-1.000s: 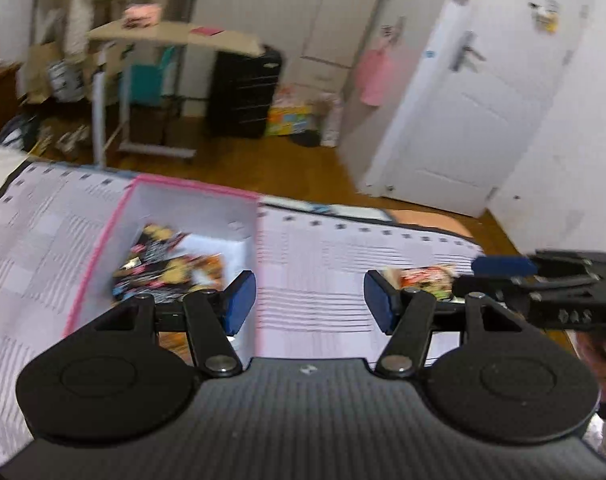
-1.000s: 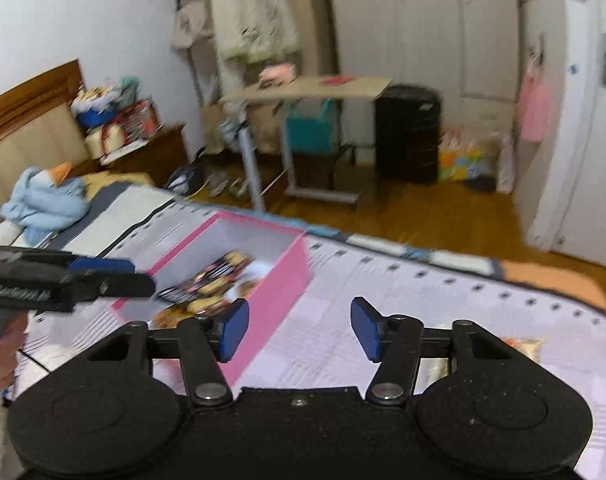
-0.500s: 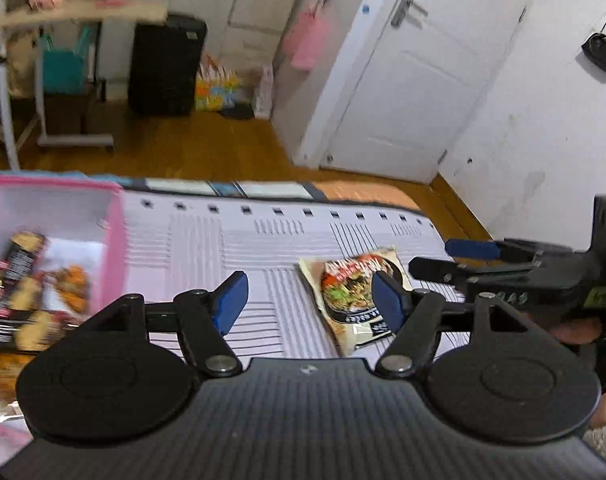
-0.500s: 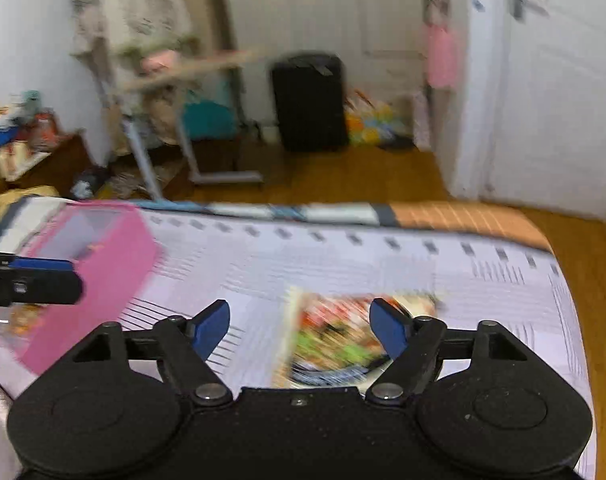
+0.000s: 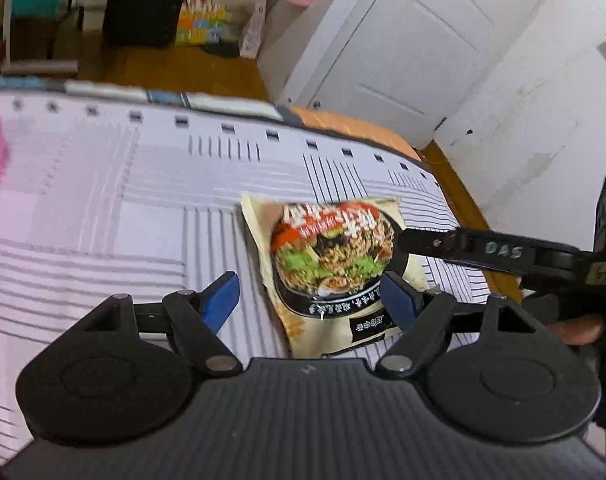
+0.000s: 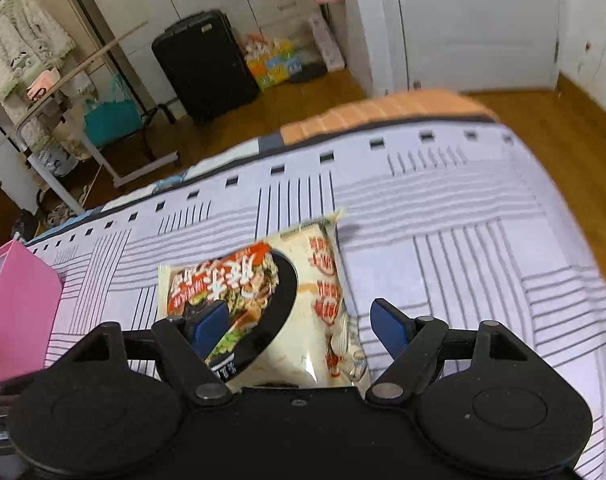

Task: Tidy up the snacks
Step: 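Grasp the noodle bag with the left tool while the right tool grasps its other end, then carry the noodle bag with both tools into the pink box and open both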

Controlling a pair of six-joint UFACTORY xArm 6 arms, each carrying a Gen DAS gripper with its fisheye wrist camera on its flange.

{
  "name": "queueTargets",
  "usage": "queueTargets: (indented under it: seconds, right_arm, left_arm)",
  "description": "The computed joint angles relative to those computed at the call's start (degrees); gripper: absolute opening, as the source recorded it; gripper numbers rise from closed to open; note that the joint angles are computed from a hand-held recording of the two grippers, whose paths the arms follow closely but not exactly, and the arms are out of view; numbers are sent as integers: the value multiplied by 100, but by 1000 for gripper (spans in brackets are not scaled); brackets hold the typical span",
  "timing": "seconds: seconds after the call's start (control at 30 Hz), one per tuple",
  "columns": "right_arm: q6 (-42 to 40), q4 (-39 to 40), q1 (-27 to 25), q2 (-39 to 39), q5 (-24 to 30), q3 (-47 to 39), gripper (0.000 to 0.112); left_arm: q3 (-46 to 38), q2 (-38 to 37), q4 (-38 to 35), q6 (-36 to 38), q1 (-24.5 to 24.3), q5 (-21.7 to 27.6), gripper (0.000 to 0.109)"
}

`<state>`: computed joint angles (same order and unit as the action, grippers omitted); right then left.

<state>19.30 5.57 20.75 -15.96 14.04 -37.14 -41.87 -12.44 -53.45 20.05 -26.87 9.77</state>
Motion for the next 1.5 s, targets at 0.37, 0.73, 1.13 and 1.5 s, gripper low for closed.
queueTargets:
  seconds: [0.37, 0.73, 1.13, 1.5]
  right_arm:
    - [-1511, 1831, 4, 614, 644, -508, 92]
    - [-1354, 1398, 165, 525, 795, -552, 76]
    - [-1362, 2075, 182, 230, 1496, -549, 70]
    - [-968, 1707, 792, -218, 1731, -490, 70]
  left_arm:
    - [-395, 779, -2571, 2559, -57, 148, 60]
    - [-489, 828, -4177, 3923, -130, 461, 40]
    - [-81, 254, -1558, 1770, 67, 748, 39]
    - [461, -804, 1272, -589, 392, 1274, 39]
